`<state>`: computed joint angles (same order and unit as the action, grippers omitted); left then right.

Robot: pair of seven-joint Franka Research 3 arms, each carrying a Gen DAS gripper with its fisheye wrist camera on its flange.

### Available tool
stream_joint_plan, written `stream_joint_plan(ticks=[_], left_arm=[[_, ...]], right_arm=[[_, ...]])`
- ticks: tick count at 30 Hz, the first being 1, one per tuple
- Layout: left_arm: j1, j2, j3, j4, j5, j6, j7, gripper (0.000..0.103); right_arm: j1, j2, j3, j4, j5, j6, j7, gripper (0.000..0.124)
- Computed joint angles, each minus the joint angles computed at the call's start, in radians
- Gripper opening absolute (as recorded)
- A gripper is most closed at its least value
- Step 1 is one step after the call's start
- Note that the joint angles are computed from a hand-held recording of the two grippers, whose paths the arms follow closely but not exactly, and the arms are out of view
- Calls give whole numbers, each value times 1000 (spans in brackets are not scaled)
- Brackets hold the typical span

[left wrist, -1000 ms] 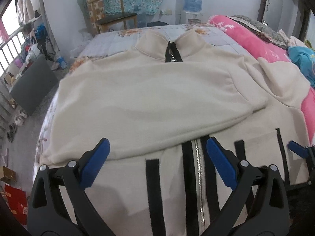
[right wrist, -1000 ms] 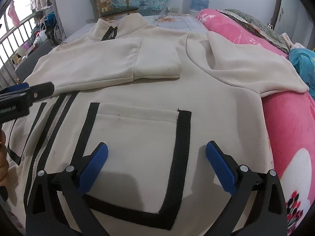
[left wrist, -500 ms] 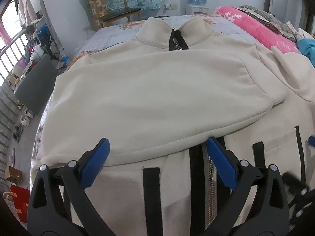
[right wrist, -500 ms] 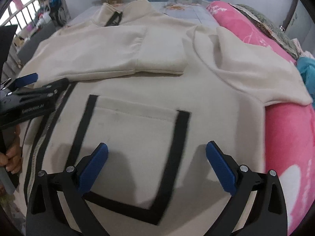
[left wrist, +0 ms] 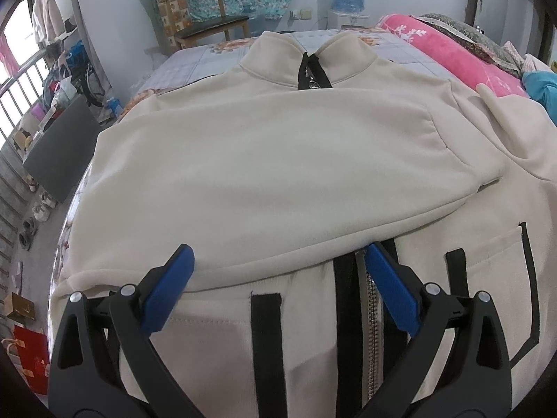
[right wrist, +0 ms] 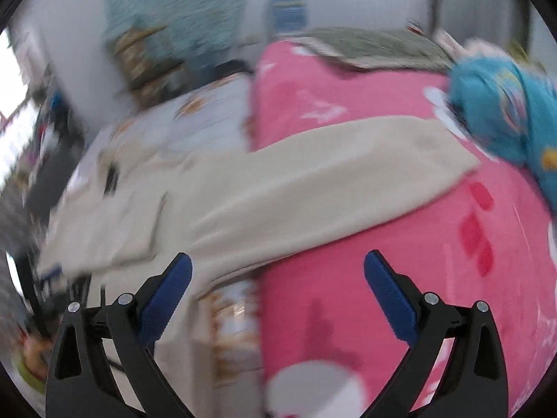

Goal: Fold large clothes
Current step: 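Move the right tool to the sleeve lying on the pink blanket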

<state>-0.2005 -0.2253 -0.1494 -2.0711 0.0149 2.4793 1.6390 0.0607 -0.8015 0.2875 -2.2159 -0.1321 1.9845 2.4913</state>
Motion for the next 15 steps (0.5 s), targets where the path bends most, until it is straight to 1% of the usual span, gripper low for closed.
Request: stream_joint_plan(ticks=[1,5,10,12,15], left_arm=[[0,0,0,0,0,0,1,96],[0,0,0,1,0,-2,0,96],[0,0,0,8,2,-17,4,96],[-11,-7,14,7,-43,-16,44,96],[-27,-31,32,-18,-112,50,102,96]], right_arm=[[-12,-49,-35,-42,5,18,17,97],[-69,-157,-118,-147,43,53,35,91],[-146,-215,-164,-221,86,88,28,86],[-173,-234,-179,-251,102,115,24,84],[-213,-241,-194,-281,118,150,18,83]])
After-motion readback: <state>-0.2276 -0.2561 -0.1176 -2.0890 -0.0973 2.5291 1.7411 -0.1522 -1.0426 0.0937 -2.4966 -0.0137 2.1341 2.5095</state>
